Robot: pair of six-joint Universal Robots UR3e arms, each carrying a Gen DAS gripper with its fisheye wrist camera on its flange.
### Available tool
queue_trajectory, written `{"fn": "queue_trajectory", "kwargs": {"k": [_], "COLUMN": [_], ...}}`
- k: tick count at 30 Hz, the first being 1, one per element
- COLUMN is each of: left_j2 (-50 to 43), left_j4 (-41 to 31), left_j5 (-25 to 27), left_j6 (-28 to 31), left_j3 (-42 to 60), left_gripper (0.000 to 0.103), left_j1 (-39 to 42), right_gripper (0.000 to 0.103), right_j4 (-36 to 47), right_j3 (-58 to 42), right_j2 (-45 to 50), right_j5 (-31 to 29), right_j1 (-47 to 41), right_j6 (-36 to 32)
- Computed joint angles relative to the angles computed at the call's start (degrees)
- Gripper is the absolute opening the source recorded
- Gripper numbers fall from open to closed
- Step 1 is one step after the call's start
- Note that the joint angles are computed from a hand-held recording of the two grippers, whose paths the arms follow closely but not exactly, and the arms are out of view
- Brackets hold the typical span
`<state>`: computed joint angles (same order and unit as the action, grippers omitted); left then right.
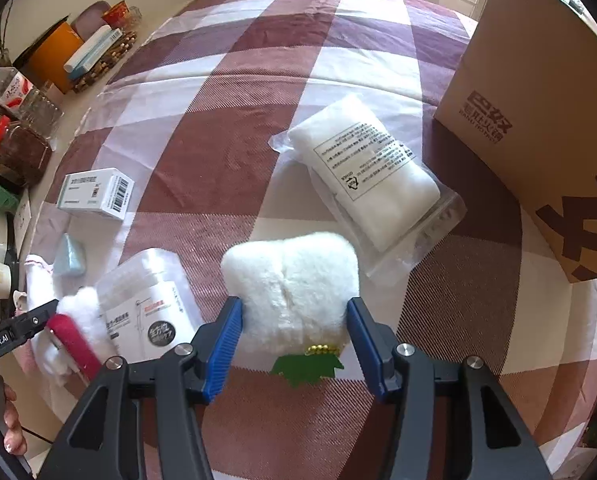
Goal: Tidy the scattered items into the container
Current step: 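Grasp the white sock with the left tool while the right tool grasps the white fluffy plush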
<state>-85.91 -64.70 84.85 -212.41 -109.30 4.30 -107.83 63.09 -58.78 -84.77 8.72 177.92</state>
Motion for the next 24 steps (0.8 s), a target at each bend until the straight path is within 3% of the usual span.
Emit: {"fn": "queue_trajectory", "kwargs": {"k": [13, 16, 21, 24], "left_j2": [-3.86, -3.25, 0.44, 2.47], "left_j4": [-0.05, -0.9, -0.49, -0.64], "left_j5": [6.46, 8.32, 6.52, 5.54], "left_j6": [-1.24, -2.67, -3.07, -3.65], "left_j3": [2.43, 2.55, -0.2, -1.32], "left_gripper": [0.082, 0.066, 0.036, 0.029], "left_j1": [-5.43, -6.38, -4.73, -3.96], "right_gripper": [0.06, 0.058, 0.052, 0.051], "right_j4": [-0.41, -2.86, -3.0, -2.16], "right_j3": [-2.48, 0.21, 1.14, 1.18], "right_j2": [4.36, 3.19, 2.43, 1.82], "right_j5": [-0.96, -1.29, 0.16, 1.66], "right_j1": [1.58, 1.71, 1.05, 0.46], "right_j6": [0.47, 0.49, 0.1, 0.15]}}
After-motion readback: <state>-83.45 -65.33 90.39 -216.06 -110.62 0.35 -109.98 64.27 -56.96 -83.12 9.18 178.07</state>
